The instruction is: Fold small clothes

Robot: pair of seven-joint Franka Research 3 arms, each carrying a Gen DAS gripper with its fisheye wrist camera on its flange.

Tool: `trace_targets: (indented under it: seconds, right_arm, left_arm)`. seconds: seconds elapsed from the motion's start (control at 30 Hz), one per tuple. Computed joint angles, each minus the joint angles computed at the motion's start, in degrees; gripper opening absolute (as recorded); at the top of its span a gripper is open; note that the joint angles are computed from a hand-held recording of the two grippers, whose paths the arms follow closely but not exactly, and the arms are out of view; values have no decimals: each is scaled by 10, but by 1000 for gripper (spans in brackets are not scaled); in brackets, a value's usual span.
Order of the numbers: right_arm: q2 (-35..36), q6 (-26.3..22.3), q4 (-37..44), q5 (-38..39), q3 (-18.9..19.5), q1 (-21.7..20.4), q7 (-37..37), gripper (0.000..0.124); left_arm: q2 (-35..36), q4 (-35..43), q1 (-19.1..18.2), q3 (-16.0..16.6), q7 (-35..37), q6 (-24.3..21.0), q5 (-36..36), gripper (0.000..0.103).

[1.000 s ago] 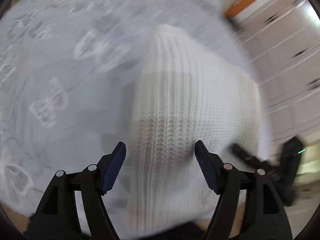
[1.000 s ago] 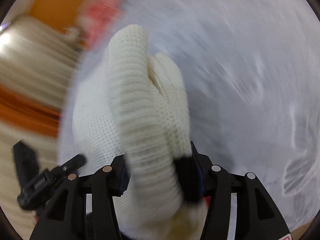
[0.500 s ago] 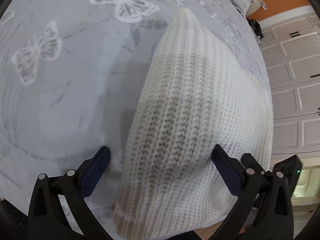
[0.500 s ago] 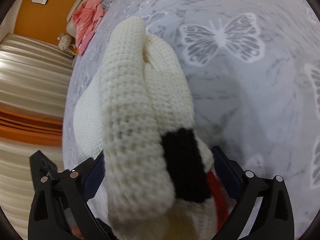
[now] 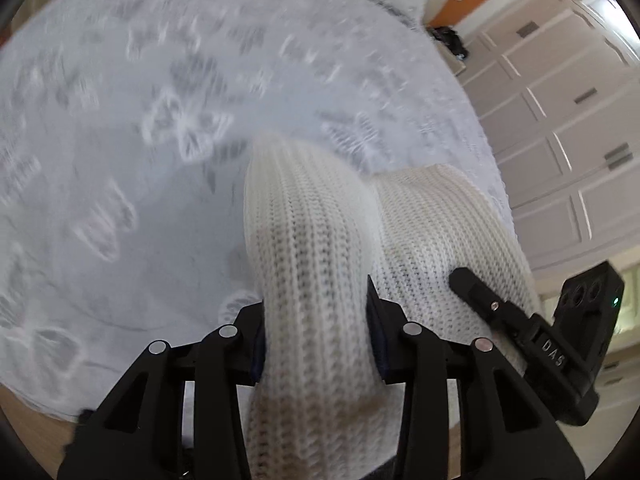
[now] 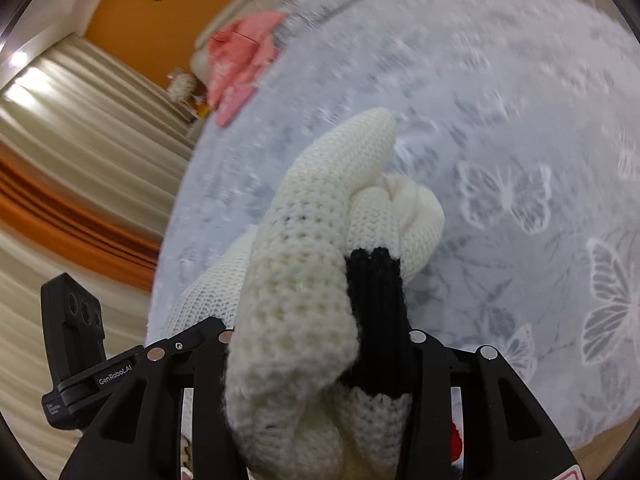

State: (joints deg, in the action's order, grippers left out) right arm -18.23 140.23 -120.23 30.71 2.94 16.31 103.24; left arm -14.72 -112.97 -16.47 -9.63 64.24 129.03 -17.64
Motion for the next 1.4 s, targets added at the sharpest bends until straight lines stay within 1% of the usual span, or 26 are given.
trace_targets:
  seconds: [0.03,0.1,0.37,0.5,0.63,0.83,0.97,1.13,1.17,1.2,1.23,1.27,1.3,1.33,1.37,1.4]
  right_arm:
    - [-7,1,4,-3,3,1,2,40]
    - [-25,9,8,-9,10,5,6,40]
    - [-91,32,11,-34,34,24,21,40]
    - [-102,45,21,-58,54,32,34,40]
    - [-105,61,27,-67,65,45,44,40]
    - [-79,74,67,-84,80,63,54,40]
    - [-47,87,100,-98,89,76,51,40]
    - [-2,108,120,-100,89,92,45,41]
    - [10,112,120,-92,84,98,36,43]
    - [24,114,119,-74,75,109,19,48]
    - [34,114,116,-57,69,116,4,50]
    - [49,108,110,-59,68,113,5,57]
    - [61,95,103,-76,72,106,14,61]
    - [73,74,97,-104,77,96,34,61]
    - [85,36,89,-161,87,80,83,61]
    - [90,5,81,-190,90,74,112,61]
  left_arm:
    - [0,10,1,-1,1,-3,7,37]
    - [-31,9,2,-1,6,-10,23,37]
    - [-109,22,0,-6,-1,-33,95,37]
    - [-148,18,0,-5,-3,-47,127,37]
    - [-181,8,-2,6,1,-54,137,37]
    - [-220,-6,5,23,11,-53,148,37]
    - [-238,-14,14,36,22,-46,155,37]
    - [-249,-47,23,54,37,-14,153,38]
    - [-250,-63,26,59,40,0,152,39]
    - [-250,-76,28,62,43,11,152,41]
    - [-249,-91,30,64,47,21,153,43]
    - [-245,-116,35,66,53,36,156,48]
    - [-242,-141,39,67,55,53,158,60]
    - [-239,-169,48,65,50,72,163,66]
    - [-234,-200,77,46,21,75,189,66]
    - [-226,-211,92,35,7,57,208,64]
